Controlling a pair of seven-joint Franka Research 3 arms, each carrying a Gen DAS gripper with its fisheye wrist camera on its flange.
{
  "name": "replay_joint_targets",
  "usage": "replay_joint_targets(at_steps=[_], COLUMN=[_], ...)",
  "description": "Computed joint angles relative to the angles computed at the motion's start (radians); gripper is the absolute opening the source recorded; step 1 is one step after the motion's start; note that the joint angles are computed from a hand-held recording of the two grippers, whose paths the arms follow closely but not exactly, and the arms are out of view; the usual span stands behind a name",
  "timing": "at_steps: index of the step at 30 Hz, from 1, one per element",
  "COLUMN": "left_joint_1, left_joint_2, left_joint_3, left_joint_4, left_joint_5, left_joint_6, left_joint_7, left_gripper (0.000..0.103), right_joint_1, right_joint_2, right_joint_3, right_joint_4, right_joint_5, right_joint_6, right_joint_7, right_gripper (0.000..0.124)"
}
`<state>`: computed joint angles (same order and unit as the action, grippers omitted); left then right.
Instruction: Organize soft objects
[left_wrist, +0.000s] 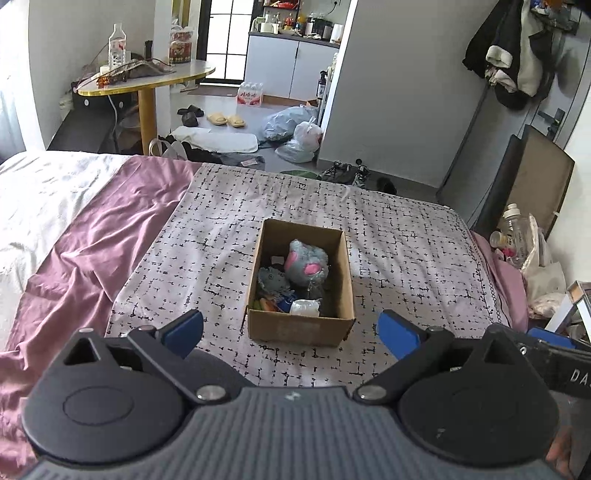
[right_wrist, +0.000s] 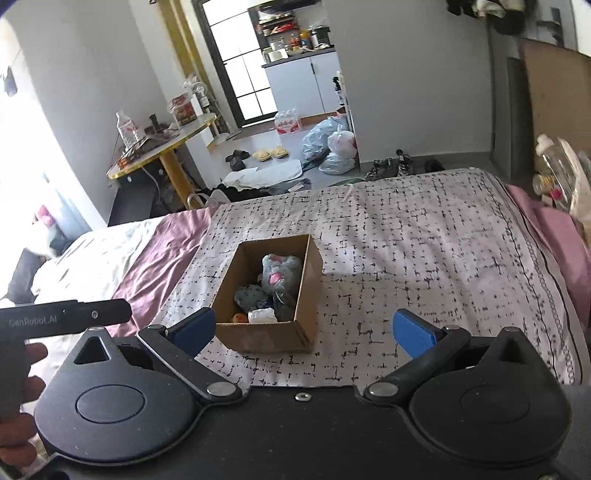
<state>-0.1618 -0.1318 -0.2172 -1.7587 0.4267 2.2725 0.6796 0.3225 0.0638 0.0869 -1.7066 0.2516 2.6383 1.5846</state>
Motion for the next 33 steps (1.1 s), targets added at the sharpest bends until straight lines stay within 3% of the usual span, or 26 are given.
replay_joint_targets(at_steps=[18, 33], left_joint_1=[-0.03, -0.037], left_joint_2=[-0.047, -0.068], left_joint_3=[-0.033, -0.04], left_joint_4=[-0.018, -0.038], left_joint_5=[0.037, 0.054], left_joint_6=[-0.049, -0.045], left_joint_7=[-0.002, 0.011], left_gripper=[0.101, 0.101], right_joint_1=[-0.023, -0.028], right_joint_2=[-0.137, -0.149], right_joint_3=[-0.006, 0.001], right_joint_4=[-0.145, -0.157], right_joint_5=[0.0, -0.003], right_joint_6=[0.046, 0.048], right_joint_7=[-0.042, -0.042], right_gripper=[0.103, 0.103])
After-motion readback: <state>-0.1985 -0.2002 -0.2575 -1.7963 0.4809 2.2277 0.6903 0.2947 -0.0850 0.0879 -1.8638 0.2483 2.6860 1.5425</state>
